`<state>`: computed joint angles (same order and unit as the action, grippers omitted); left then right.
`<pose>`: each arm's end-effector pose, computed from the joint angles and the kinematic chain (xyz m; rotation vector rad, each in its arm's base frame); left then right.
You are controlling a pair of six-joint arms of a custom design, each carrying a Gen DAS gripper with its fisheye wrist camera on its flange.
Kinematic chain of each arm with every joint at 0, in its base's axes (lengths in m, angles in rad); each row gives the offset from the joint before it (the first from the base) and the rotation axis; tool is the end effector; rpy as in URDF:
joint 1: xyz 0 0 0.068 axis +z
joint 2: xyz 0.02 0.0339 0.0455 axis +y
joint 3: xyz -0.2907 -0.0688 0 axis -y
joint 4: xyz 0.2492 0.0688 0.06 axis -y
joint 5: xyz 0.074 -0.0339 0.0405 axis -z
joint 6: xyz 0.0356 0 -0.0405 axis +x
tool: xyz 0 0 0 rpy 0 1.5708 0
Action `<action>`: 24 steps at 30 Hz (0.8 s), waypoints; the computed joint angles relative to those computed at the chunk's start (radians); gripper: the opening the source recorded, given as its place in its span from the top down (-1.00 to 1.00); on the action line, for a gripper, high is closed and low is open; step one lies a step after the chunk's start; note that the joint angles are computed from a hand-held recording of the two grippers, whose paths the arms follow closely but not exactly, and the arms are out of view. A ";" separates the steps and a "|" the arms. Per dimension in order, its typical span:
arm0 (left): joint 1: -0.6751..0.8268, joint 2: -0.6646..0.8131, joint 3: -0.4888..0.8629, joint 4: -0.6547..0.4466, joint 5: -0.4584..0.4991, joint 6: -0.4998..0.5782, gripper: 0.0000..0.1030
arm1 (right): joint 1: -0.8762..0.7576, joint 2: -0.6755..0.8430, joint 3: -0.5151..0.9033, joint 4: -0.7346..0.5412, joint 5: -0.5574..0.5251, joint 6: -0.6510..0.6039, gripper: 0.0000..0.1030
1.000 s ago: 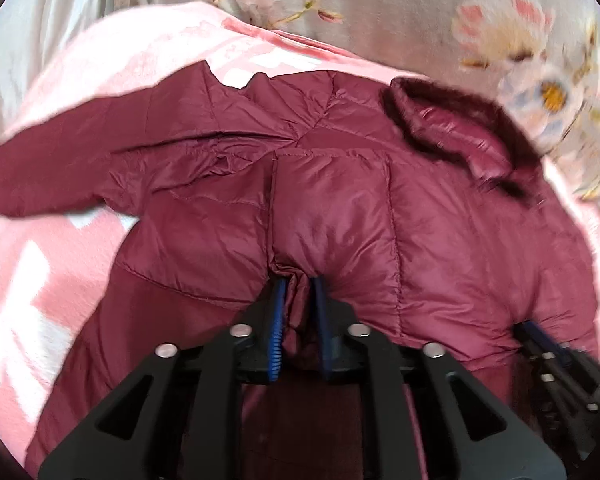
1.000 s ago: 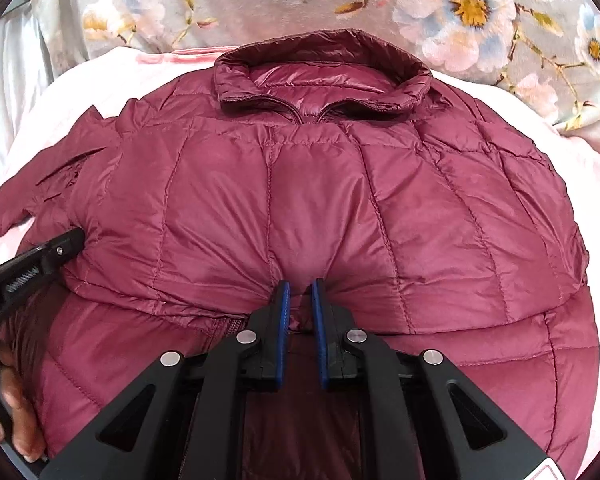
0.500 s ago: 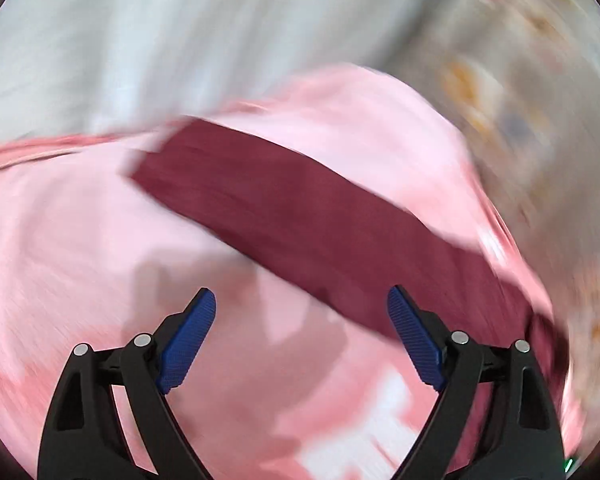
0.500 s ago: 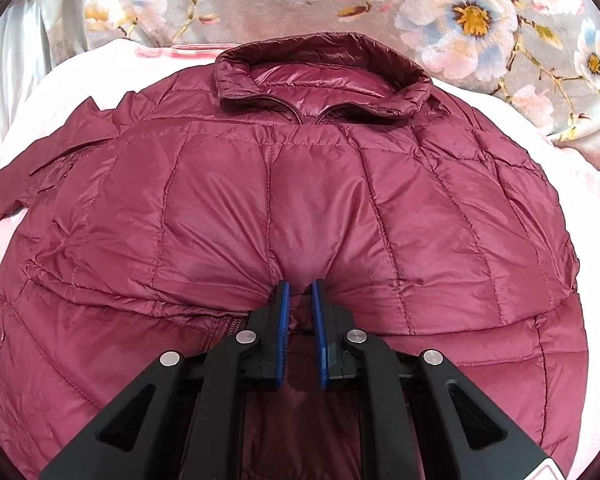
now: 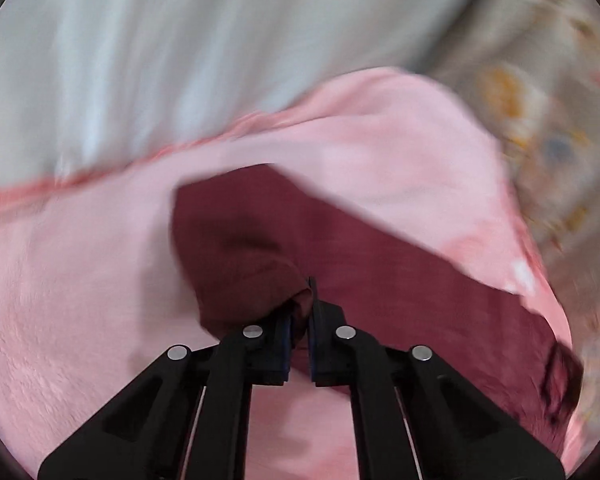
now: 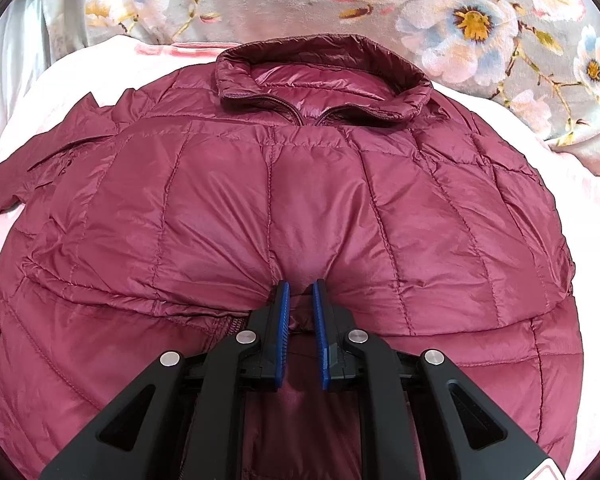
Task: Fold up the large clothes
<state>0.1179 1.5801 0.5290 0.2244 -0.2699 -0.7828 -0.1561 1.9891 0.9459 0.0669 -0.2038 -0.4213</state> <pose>0.2689 0.0414 0.1380 -1.1377 2.0665 0.0023 0.3729 -0.0514 0.1038 -0.4108 2.4836 0.0272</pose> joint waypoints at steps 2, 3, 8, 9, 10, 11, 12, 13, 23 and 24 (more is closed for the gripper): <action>-0.177 -0.051 0.085 -0.100 -0.141 0.023 0.93 | 0.005 -0.004 -0.006 0.009 0.011 0.000 0.76; -0.269 -0.075 0.125 -0.147 -0.204 0.034 0.93 | 0.005 -0.005 -0.009 0.011 0.012 -0.001 0.74; -0.662 0.055 0.493 -0.271 -0.286 0.105 0.93 | -0.089 -0.077 -0.040 0.001 -0.146 0.065 0.34; -0.715 0.100 0.563 -0.282 -0.286 0.119 0.93 | -0.123 -0.108 -0.057 -0.005 -0.196 0.077 0.30; -0.775 0.169 0.657 -0.293 -0.274 0.139 0.92 | -0.150 -0.133 -0.068 -0.014 -0.225 0.076 0.24; -0.821 0.238 0.745 -0.307 -0.259 0.152 0.92 | -0.181 -0.159 -0.077 -0.029 -0.247 0.066 0.20; -0.850 0.311 0.833 -0.327 -0.238 0.156 0.91 | -0.214 -0.181 -0.079 -0.055 -0.266 0.045 0.14; -0.866 0.372 0.898 -0.341 -0.213 0.157 0.87 | -0.240 -0.194 -0.075 -0.080 -0.280 0.022 0.12; -0.892 0.476 0.826 -0.168 -0.022 0.003 -0.51 | -0.447 -0.155 0.041 -0.326 -0.396 -0.135 0.00; -0.882 0.453 0.782 -0.137 -0.018 -0.012 -0.54 | -0.443 -0.146 0.056 -0.347 -0.408 -0.131 -0.03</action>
